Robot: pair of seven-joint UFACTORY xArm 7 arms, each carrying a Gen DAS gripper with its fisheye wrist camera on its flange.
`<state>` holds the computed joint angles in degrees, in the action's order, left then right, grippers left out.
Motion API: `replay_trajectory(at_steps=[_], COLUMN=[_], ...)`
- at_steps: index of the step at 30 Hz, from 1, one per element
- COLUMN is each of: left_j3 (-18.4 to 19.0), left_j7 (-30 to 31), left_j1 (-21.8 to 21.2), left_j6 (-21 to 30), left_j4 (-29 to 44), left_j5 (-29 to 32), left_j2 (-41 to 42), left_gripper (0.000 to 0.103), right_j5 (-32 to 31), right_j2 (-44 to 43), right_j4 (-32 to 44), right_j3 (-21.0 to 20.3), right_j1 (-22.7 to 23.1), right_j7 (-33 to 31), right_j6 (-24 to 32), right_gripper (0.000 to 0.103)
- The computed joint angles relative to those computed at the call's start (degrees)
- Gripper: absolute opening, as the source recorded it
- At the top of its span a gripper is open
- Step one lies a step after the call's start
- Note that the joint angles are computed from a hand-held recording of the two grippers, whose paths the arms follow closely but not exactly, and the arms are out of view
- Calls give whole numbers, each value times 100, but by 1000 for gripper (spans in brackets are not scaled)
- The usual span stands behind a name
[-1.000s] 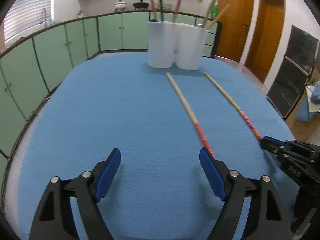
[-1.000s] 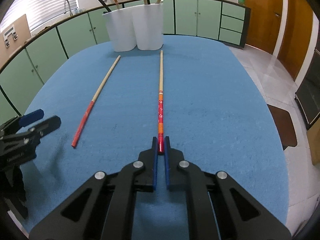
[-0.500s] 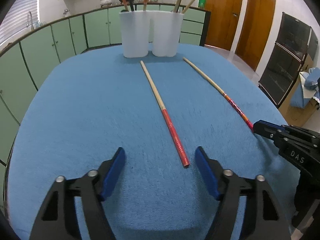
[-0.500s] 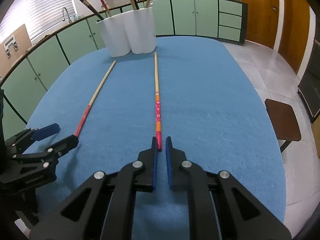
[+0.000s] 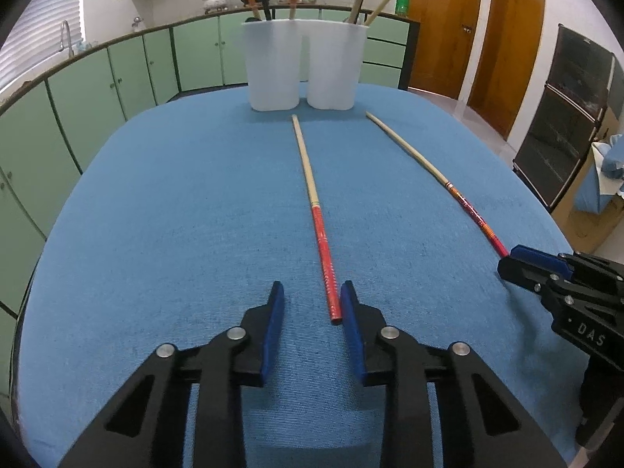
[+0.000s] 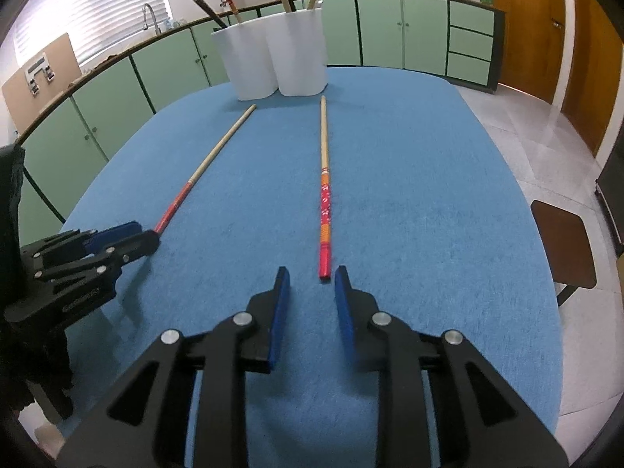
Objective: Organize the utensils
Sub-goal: 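Open both tools, leaving the two red chopsticks apart on the mat, then grasp a red chopstick end with the right tool while the left grasps the other, then lift both red chopsticks into the white holder and open both tools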
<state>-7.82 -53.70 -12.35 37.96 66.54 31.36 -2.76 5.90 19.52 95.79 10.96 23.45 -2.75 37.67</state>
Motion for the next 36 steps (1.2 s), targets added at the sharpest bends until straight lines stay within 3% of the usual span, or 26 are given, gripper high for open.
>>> replay_trajectory(at_steps=[5, 8, 10, 15, 27, 36], left_j3=[-5, 1, -1, 24, -74, -223], left_j7=[30, -14, -48, -73, -109, -165], left_j1=[-31, -35, -45, -63, 125, 440], left_j6=[110, 119, 142, 132, 49, -77], left_j4=[82, 87, 110, 148, 53, 462], left_j5=[65, 81, 111, 84, 198, 713], left_j2=[53, 58, 77, 113, -418, -725], left_gripper=[30, 30, 25, 6, 6, 6], right_j5=[-215, -367, -394, -620, -410, -218], right_j2=[194, 240, 259, 236, -180, -184], right_j4=[247, 305, 325, 298, 127, 777], right_j3=[-83, -150, -160, -195, -61, -2], right_j1=[93, 146, 136, 201, 77, 34], right_j7=[182, 318, 388, 462, 140, -108], right_j6=[61, 76, 81, 36, -373, -453], right_gripper=[22, 13, 5, 5, 5, 5])
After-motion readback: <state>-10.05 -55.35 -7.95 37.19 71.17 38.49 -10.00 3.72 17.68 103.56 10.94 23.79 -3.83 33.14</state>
